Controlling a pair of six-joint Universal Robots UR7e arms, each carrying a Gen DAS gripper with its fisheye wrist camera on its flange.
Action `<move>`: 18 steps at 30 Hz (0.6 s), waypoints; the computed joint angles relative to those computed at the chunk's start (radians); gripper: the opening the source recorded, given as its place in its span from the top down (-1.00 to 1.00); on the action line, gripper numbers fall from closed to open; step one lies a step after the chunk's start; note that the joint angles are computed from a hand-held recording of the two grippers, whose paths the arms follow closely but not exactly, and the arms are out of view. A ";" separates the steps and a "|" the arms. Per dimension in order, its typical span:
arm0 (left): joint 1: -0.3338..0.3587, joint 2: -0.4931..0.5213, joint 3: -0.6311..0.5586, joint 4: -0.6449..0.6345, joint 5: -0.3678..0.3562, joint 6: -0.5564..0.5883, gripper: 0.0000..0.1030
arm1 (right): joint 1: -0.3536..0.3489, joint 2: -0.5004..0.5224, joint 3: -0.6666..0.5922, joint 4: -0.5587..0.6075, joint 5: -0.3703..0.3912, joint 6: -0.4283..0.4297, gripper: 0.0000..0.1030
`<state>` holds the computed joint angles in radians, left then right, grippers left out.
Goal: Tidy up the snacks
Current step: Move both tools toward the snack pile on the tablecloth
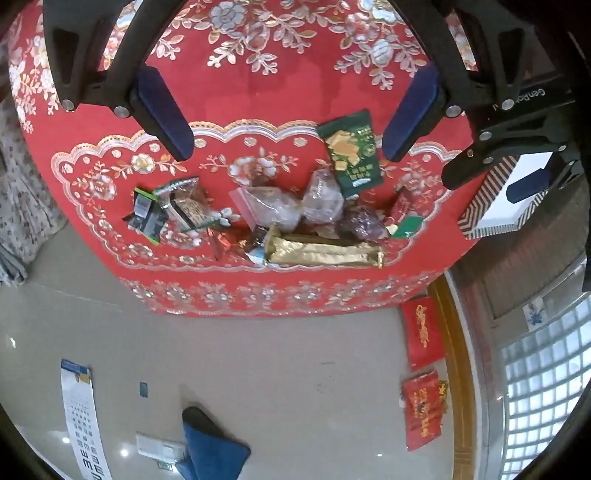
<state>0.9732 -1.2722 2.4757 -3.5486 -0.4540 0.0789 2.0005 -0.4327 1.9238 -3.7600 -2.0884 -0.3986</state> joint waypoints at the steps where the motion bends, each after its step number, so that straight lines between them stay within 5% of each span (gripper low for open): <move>1: 0.001 -0.003 0.001 -0.002 0.002 0.001 -1.00 | 0.002 0.001 0.002 -0.007 0.003 -0.002 -0.99; 18: 0.017 -0.010 0.002 0.015 0.004 -0.007 -1.00 | 0.005 0.018 -0.008 -0.025 0.029 -0.018 -0.99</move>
